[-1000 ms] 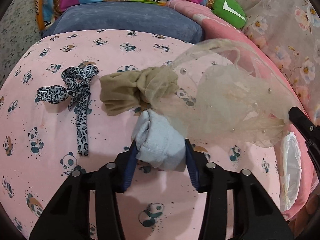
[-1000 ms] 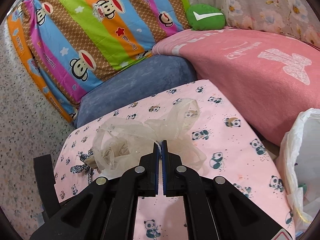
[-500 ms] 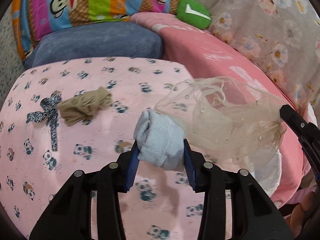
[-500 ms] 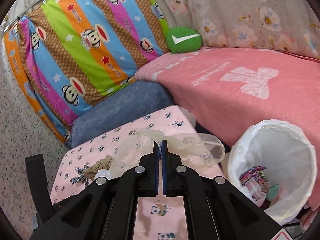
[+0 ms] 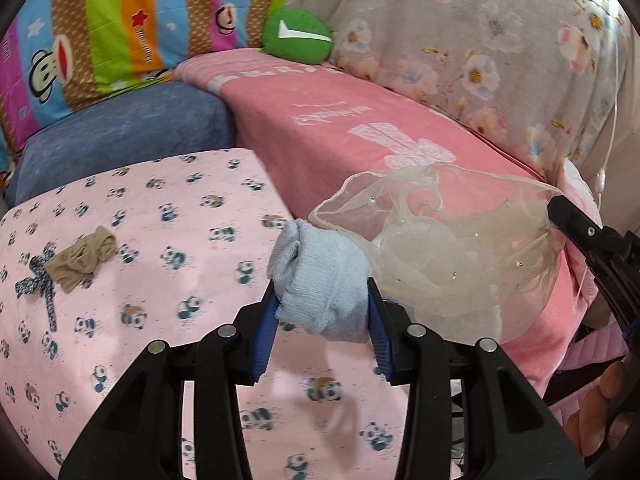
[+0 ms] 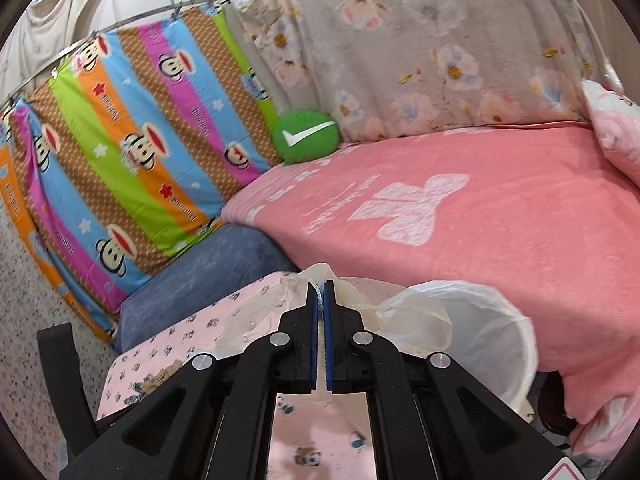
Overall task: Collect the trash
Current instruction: 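Carry the blue sock and beige mesh in both tools over the bin, then open both tools to drop the sock and mesh into the bin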
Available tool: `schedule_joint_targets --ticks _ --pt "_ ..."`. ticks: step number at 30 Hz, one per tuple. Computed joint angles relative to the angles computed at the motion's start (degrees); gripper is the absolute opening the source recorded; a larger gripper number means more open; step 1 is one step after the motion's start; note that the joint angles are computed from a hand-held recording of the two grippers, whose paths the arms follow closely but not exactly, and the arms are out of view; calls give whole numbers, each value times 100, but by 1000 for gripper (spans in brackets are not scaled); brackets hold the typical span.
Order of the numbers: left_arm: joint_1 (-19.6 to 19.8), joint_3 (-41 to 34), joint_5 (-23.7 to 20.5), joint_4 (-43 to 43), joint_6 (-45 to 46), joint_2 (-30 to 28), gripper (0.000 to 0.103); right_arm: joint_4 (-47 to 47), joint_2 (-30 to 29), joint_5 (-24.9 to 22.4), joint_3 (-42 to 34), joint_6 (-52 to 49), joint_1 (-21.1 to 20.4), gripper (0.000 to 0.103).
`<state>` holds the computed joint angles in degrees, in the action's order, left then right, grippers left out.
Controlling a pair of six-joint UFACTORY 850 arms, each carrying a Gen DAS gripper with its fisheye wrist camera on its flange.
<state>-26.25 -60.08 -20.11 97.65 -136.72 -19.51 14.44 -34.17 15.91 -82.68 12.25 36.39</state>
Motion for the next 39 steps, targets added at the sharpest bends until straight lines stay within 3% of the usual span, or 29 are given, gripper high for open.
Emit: schedule_joint_targets --ticks 8,22,27,29,31,39 --pt "-194 -413 -8 -371 530 -280 40 360 335 335 485 -81 -371 2" --pt "-314 -1280 378 -886 1496 -846 42 647 186 -24 241 -592 -487 3" --pt "-348 -1515 467 -1212 1902 -1042 47 1395 120 -139 89 -1504 -451 13" --pt "-369 -1586 422 -1392 2096 -1100 64 1212 76 -265 17 -1330 -482 24" --pt "-410 -1607 317 -1247 1961 -1118 71 1140 83 -252 32 -1240 -488 44" --pt "-458 -1733 206 -1466 2300 -1176 73 1220 119 -196 86 -1340 -483 52"
